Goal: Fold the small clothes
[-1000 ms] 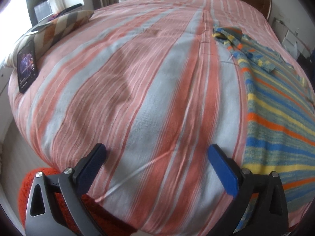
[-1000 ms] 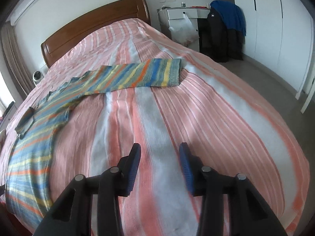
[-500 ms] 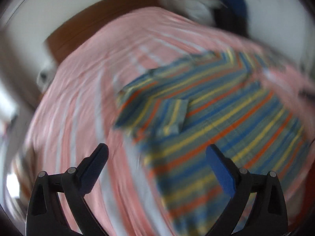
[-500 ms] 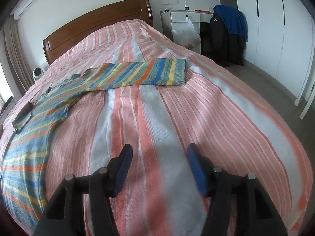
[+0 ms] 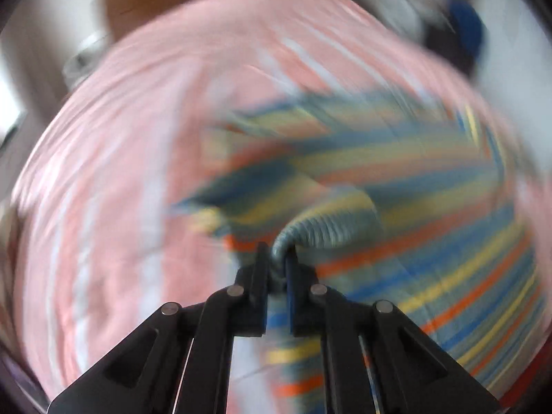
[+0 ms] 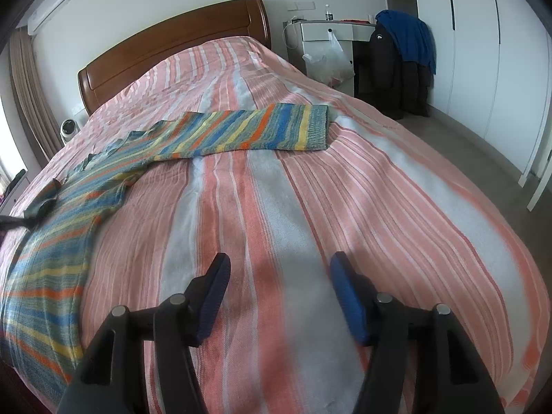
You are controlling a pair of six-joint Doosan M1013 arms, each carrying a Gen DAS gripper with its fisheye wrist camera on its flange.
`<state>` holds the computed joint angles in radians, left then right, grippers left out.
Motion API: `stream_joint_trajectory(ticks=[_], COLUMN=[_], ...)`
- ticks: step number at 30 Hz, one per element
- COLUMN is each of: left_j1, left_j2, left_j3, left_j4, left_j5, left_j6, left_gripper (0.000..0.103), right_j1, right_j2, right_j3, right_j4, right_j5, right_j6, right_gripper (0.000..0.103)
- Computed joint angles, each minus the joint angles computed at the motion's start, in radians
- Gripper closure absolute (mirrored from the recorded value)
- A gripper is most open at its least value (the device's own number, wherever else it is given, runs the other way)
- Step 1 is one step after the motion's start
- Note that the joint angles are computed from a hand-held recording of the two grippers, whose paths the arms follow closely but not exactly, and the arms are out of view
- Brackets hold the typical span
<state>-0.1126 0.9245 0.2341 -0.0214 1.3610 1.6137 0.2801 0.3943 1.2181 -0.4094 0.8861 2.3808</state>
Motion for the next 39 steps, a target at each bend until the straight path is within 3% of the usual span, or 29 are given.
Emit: stream_joint_trajectory(ticks=[3,5,7,13,20,24,28,31,33,34,35,39], left_j1=[0.070,0.100,0.128,0.160,0.151,0.155,0.163,0.199,0.205,0.204,0.200,0.169], left_j2=[-0.053,-0.037,-0.020,-0.011,-0.087,-0.100,-0.161,-0.217,-0.230,-0.233,-0.236,-0.261], left_j3=[0.082,0.064,0.050,0.097,0.274,0.301,0.400,0.493,0.507,0.507,0.508,0.536], left_j4=[0.058,0.182,0.188,0.117,0.163,0.166,0.233,0.145,0.136,0.132,0.133,0.072], left_j5=[-0.088,-0.030,0.019,0.011,-0.064,-0.081,-0.128,-0.222,-0.252,-0.265,-0.278,-0.334], left_j6=[-0.313,-0.516,-0.590,-0.649,-0.674,-0.696,-0.856,-0.882,-0.853,-0.820,-0.788,-0.615], left_gripper=[0.097,0.097,0.098,0.098,0.098,0.097,0.095,0.094,0.076,0.055,0.044,0.030], right_j1=[0.000,0.001,0.003,0.010,0.016,0.014,0.014,0.015,0.015,0.016,0.016,0.018], right_j2=[-0.001,0.001,0.002,0.008,0.014,0.014,0.013,0.014,0.015,0.016,0.017,0.018], right_j3=[0.001,-0.001,-0.001,-0.010,-0.015,-0.014,-0.013,-0.014,-0.015,-0.016,-0.017,-0.019], right_j4=[-0.001,-0.003,-0.005,-0.028,-0.043,-0.042,-0.042,-0.043,-0.046,-0.047,-0.049,-0.053], right_j5=[-0.003,-0.001,-0.001,0.019,0.038,0.038,0.038,0.039,0.041,0.043,0.045,0.050], right_j6=[0.002,0.003,0.000,-0.008,-0.013,-0.015,-0.014,-0.014,-0.014,-0.015,-0.015,-0.012], right_gripper=[0.042,0.041,0.038,0.037,0.037,0.037,0.037,0.037,0.036,0.036,0.036,0.036])
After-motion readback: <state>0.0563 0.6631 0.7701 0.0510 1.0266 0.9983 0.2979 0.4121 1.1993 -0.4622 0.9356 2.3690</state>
